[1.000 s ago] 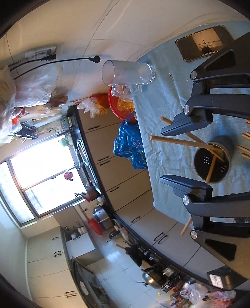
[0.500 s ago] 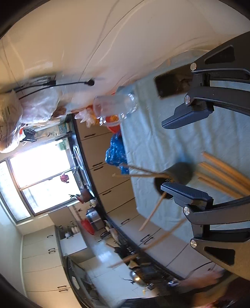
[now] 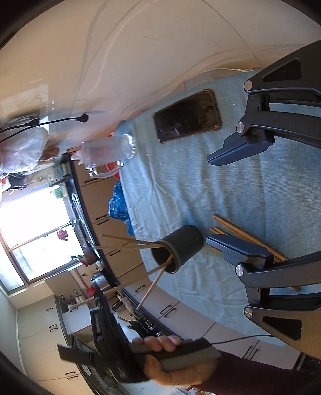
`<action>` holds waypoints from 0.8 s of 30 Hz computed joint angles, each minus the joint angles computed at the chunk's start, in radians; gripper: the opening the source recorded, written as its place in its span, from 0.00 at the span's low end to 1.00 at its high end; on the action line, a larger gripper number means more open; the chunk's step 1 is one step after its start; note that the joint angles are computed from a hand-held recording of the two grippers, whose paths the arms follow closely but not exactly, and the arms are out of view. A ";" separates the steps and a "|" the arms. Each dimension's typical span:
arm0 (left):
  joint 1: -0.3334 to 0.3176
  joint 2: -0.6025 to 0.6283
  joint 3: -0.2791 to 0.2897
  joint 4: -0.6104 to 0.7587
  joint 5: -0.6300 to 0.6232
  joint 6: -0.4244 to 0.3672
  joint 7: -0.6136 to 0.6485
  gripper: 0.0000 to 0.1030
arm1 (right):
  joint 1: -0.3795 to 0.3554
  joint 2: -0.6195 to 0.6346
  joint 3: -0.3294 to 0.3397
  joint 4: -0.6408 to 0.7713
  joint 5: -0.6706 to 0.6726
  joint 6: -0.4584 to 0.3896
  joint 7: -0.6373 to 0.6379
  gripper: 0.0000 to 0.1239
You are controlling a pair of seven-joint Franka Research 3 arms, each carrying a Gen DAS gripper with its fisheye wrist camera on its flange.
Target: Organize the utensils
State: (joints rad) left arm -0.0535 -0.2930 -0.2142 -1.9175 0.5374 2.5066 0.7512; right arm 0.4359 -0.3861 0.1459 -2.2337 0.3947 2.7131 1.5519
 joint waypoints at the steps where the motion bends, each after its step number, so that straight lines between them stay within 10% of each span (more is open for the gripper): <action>1: -0.008 0.009 0.011 0.000 -0.032 -0.005 0.010 0.07 | 0.005 0.006 -0.004 0.000 0.006 -0.007 -0.005 0.50; 16: -0.047 -0.317 0.045 -0.289 -0.179 0.024 0.082 0.37 | 0.009 -0.052 0.006 -0.021 0.001 -0.063 0.024 0.51; 24: -0.058 -0.584 0.045 -0.514 -0.198 -0.025 0.087 0.46 | -0.201 -0.242 0.073 -0.031 -0.297 -0.212 0.120 0.56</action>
